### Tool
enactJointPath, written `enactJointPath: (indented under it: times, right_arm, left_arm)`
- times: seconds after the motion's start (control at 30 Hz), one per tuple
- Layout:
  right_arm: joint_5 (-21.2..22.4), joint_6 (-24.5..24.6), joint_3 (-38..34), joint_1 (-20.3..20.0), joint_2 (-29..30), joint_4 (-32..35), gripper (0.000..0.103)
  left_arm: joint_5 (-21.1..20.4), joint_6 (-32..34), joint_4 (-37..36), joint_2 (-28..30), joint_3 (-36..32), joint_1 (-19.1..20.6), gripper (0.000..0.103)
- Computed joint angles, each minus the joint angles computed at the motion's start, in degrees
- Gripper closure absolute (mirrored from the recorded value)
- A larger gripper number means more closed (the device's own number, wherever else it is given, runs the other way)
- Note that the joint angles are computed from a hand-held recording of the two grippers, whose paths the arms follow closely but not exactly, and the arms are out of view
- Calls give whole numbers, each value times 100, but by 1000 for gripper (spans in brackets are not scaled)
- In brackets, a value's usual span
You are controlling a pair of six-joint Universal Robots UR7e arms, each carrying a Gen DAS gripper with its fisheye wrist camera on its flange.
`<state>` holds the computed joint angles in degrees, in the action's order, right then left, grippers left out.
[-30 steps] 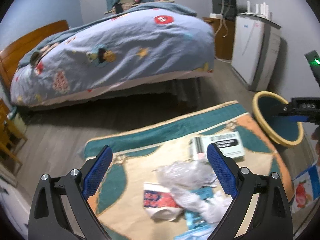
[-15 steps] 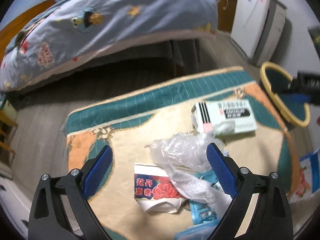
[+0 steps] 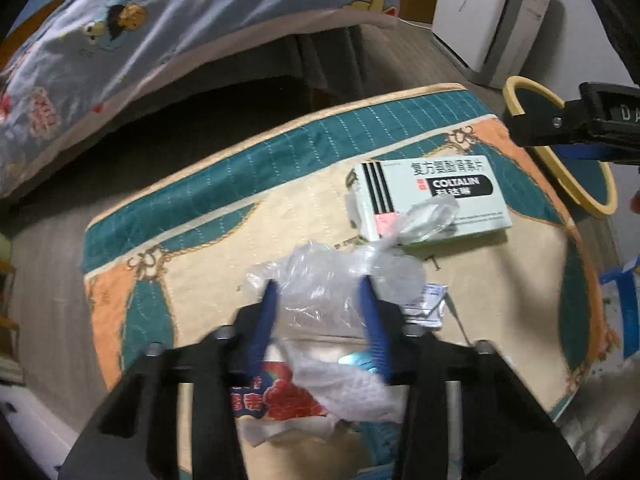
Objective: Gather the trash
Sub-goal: 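Grasp the clear plastic bag with the left gripper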
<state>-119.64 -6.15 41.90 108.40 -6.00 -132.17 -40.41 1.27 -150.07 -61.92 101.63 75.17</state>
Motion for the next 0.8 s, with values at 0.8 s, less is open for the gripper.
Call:
enactJointPath:
  times: [0.8]
  right_arm:
    - [-327,-2760,-317,211,553,365,6]
  left_arm:
    - [-143,-93,-1092,-571,184,-185,87]
